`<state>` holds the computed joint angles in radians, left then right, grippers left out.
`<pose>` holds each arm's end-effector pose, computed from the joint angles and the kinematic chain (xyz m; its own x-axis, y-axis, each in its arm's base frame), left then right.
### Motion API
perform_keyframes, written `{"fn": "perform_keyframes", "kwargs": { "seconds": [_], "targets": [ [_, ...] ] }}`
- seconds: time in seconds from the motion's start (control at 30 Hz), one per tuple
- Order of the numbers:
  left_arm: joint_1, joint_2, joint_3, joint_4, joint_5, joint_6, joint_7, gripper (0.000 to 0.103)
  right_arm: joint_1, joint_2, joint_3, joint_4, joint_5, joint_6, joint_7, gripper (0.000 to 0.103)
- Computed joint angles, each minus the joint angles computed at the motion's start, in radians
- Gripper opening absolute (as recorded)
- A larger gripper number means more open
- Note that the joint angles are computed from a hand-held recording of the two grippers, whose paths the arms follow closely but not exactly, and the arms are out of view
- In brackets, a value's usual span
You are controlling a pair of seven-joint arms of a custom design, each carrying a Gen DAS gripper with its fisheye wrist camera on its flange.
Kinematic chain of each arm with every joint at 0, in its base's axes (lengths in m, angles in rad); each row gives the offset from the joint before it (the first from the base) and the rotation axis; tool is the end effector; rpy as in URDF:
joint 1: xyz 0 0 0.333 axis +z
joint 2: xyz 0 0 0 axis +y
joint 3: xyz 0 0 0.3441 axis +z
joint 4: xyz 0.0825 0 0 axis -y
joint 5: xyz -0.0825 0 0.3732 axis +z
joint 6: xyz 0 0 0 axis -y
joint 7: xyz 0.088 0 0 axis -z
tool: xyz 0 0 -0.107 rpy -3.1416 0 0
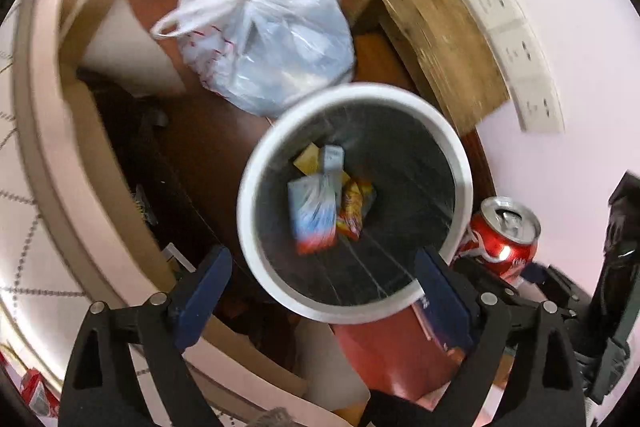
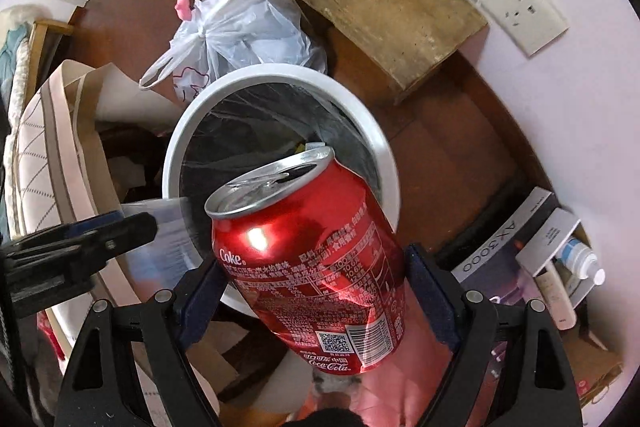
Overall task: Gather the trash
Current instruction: 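Carry carton and can over the wastebasket and open left tool to drop carton, then open the right tool to drop the Coke can into the wastebasket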
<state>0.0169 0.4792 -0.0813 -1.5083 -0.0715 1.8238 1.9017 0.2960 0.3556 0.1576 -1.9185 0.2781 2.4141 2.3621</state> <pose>0.6747 -0.0404 0.4061 -0.3450 -0.9265 0.1500 -0.9238 0.3635 0.1206 0.5754 0.2738 0.3575 -0.5142 -0.8164 -0.2628 -0.8566 0.5043 0.1091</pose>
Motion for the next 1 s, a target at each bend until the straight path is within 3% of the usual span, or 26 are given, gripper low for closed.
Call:
{"fn": "perform_keyframes", "kwargs": {
  "seconds": [0.1, 0.13, 0.17, 0.3, 0.4, 0.6, 1.0],
  "targets": [
    [0.008, -0.036, 0.009, -0.039, 0.008, 0.056, -0.002, 0.094, -0.009, 0.011, 0.008, 0.003, 0.029, 0.026, -0.015, 0.09],
    [0.011, -0.049, 0.01, -0.056, 0.01, 0.075, 0.004, 0.094, -0.009, 0.006, 0.008, -0.004, 0.03, 0.039, -0.016, 0.101],
    [0.012, -0.071, 0.014, -0.085, 0.019, 0.107, 0.005, 0.095, -0.001, -0.004, 0.003, -0.013, 0.017, 0.053, -0.004, 0.103],
    [0.014, -0.177, 0.025, -0.243, 0.057, 0.285, 0.005, 0.095, 0.05, -0.04, -0.032, -0.018, -0.114, 0.022, 0.093, 0.103],
    [0.024, -0.242, 0.027, -0.33, 0.067, 0.359, 0.005, 0.095, 0.074, -0.065, -0.044, -0.017, -0.201, -0.028, 0.154, 0.103],
    [0.04, -0.342, 0.023, -0.453, 0.07, 0.435, 0.032, 0.095, 0.105, -0.113, -0.037, -0.015, -0.304, -0.109, 0.213, 0.103],
    [0.063, -0.503, 0.019, -0.564, -0.01, 0.474, 0.113, 0.095, 0.152, -0.231, -0.017, -0.029, -0.403, -0.184, 0.308, 0.103]
  ]
}}
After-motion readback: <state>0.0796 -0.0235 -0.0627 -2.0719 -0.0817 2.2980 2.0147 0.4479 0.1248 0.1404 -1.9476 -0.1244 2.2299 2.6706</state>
